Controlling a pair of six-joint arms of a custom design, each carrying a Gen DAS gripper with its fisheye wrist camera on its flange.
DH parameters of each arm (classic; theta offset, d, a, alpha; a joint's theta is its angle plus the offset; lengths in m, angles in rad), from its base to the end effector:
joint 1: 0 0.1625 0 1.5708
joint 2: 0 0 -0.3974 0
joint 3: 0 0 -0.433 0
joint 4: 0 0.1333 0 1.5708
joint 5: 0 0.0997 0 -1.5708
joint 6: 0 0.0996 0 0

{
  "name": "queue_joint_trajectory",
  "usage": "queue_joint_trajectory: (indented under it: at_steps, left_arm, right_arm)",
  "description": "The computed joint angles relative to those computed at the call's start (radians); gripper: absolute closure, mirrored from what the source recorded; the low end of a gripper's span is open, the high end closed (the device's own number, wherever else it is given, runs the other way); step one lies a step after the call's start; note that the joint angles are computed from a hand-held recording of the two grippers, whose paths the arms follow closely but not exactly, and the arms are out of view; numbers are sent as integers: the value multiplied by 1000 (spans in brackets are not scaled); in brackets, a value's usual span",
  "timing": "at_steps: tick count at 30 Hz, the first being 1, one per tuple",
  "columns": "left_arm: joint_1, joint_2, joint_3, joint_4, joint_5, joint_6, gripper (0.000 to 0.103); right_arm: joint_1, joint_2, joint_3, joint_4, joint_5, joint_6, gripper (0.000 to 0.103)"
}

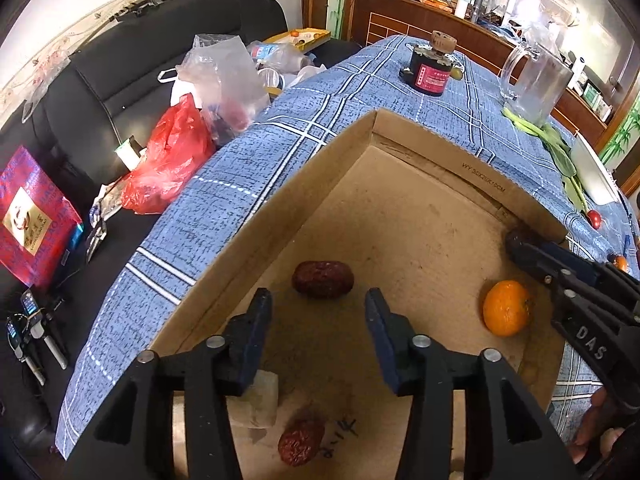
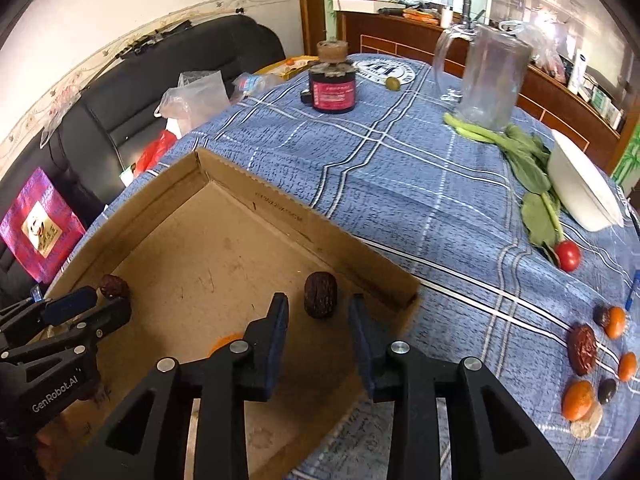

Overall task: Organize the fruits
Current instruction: 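Open both grippers to drop the dates into the tray, then move both open grippers back toward the fruit on the tablecloth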

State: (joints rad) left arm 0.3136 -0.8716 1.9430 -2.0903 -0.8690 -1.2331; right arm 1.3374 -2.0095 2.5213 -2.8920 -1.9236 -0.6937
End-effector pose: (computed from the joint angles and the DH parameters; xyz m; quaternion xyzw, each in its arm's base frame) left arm -0.4224 -0.3447 -0.0305 0.1045 0.9023 -0.2315 0.3482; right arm 0.0164 -0.3587 0.3179 0.1392 -0.8969 0.2746 0.3176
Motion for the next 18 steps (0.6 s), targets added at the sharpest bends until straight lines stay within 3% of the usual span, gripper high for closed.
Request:
queue_joint_trajectory:
  at_steps: [6,10,12,15,18]
  left_arm:
    - [-36,-16,10,36,14,-34,50]
    - [-69,-22,10,80,40,-71,42]
    - [-86,-26,10,100,51,-93,41]
    - [-112,-31,10,137,66,-139,38]
    - [-147,-31,6,176,79,-183,34]
  right_arm:
    - [6,-99,29,46,10,0,69]
    - [-8,-199,57,93,26,-7,68]
    - [-26,-263,76,119,36,-17,61]
    - [-82,-384,102,180,80,-41,57]
    - [-184,-561,129,300,160,-71,57]
